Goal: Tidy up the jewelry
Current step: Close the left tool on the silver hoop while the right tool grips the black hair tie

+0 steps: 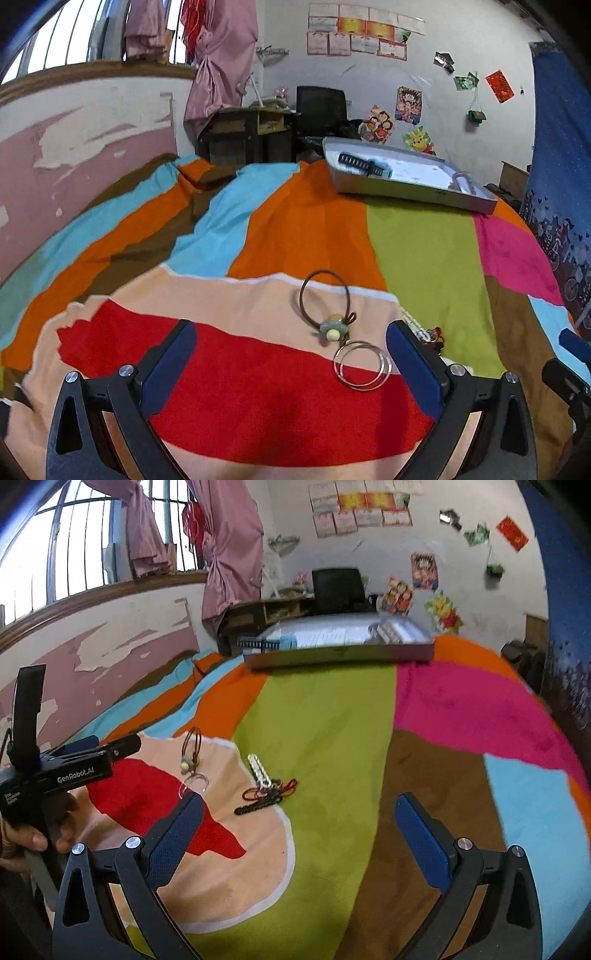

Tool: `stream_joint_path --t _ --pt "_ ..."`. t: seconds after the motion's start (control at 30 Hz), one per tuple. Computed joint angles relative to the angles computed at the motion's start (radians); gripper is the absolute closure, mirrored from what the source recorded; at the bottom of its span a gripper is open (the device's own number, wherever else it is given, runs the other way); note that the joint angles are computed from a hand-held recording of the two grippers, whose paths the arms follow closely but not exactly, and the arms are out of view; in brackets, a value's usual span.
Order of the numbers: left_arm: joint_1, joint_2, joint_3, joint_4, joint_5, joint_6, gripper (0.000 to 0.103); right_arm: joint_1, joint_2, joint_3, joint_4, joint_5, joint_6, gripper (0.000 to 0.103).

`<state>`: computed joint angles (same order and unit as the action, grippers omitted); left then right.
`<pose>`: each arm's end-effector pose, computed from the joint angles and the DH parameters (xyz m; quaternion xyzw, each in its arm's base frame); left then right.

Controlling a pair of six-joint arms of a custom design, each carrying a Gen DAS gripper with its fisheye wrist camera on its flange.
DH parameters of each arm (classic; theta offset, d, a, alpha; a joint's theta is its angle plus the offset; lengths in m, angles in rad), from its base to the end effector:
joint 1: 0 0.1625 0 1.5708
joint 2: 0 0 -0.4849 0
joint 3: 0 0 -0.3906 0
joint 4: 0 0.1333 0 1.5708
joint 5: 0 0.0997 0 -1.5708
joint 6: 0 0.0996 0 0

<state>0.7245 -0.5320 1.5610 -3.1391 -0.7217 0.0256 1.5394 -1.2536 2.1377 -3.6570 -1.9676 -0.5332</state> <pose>-0.4152 -0.6454 0.0685 0.2714 0.8425 -0.3810 0.2672 0.0784 -0.5232 0.3810 0.0928 -0.8109 0.4872 0.3106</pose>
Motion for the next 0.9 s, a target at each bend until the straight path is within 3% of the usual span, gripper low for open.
stream_joint_path --t 0.17,0.43,0.6,0.73,0.83,0.9 --pt "0.027 -0.003 -0.017 0.103 -0.037 -0.070 0.000 -0.035 0.026 -0.047 0.107 0.034 0.025 0.003" --pt "0.055 0.000 -0.043 0.229 -0.103 -0.140 0.000 -0.073 0.053 -0.104 0.229 0.084 0.071 0.037" --pt "0.068 0.004 -0.058 0.289 -0.179 -0.121 0.001 -0.080 0.074 -0.138 0.275 0.101 0.069 0.049" --pt "0.087 0.013 -0.092 0.337 -0.276 -0.093 0.018 -0.077 0.102 -0.171 0.308 0.100 0.048 0.063" --pt "0.099 0.021 -0.115 0.383 -0.323 -0.086 0.031 -0.075 0.120 -0.200 0.349 0.082 0.048 0.068" --pt "0.104 0.021 -0.118 0.389 -0.338 -0.084 0.034 -0.076 0.126 -0.210 0.366 0.081 0.057 0.068"
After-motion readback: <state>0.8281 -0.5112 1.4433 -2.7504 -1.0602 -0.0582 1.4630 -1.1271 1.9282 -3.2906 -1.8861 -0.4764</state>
